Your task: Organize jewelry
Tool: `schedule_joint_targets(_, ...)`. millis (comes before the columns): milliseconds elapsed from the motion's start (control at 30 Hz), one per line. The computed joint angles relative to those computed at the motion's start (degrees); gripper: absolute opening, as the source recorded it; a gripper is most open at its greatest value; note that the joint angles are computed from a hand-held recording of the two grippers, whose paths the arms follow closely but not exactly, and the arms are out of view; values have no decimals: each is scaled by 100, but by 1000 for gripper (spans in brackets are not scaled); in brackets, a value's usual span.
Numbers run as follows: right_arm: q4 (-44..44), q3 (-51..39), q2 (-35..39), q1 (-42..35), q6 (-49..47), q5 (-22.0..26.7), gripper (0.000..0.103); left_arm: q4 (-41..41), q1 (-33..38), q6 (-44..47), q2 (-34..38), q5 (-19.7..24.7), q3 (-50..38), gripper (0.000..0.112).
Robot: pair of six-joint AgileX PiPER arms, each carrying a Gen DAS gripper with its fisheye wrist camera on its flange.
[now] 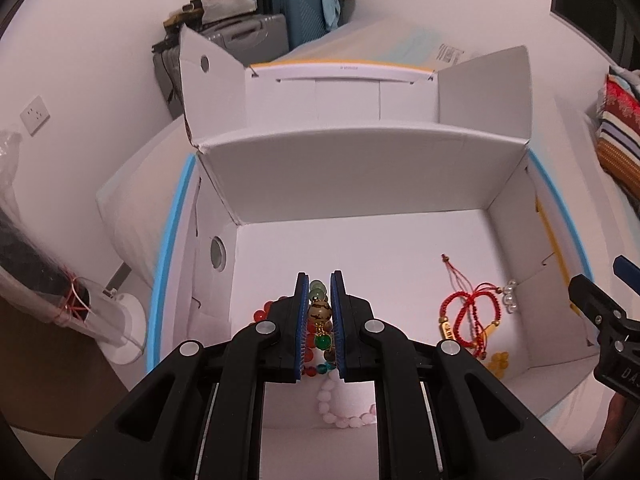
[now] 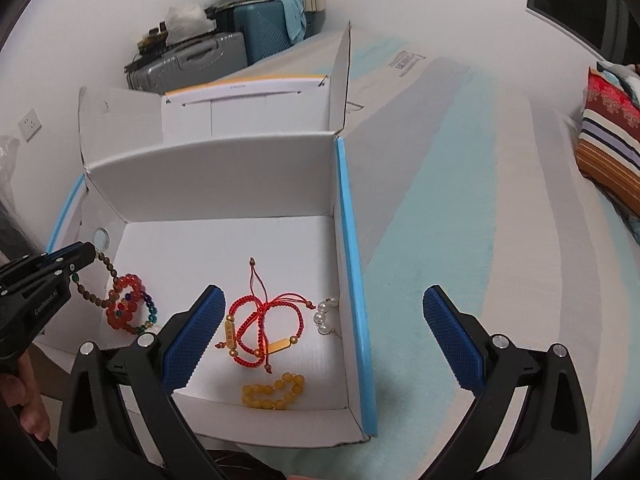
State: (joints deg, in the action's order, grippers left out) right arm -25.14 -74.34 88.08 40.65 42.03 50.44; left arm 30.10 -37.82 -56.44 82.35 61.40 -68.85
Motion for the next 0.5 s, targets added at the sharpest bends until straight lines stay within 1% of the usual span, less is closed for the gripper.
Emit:
schedule_joint_targets(200, 57, 19, 46, -69, -30, -52, 95, -82, 174, 48, 136, -139, 63, 13)
schedule_joint_targets(267, 50, 36, 25, -66, -20, -48, 95, -87, 190, 68, 142, -148, 66, 18)
schedule_joint_targets(300, 41, 42, 10, -59, -11, -40, 95, -67, 180, 38, 124, -133, 68, 26)
schedule_joint_targets(333, 30, 33, 6, -53, 0, -37, 95, -17, 138, -47, 59, -117, 100, 37)
schedule_joint_targets(367, 15, 41, -31, -43, 18, -36, 95, 51, 85, -140, -21, -99, 133, 42)
schedule_joint_targets(400, -22, 74, -115, -14, 66, -34, 95, 127, 21, -218, -91, -44, 147, 51)
schedule_joint_targets(433, -56, 100, -187, 13, 101, -23, 95, 196, -40, -291, -159, 29, 154, 57)
schedule_joint_targets(467, -103, 137, -289, 53, 138, -5, 95, 333, -168, -463, -289, 143, 174, 73)
schedule_joint_targets(500, -155, 183, -406, 98, 189, 21, 95, 498, -322, -638, -427, 252, 201, 82)
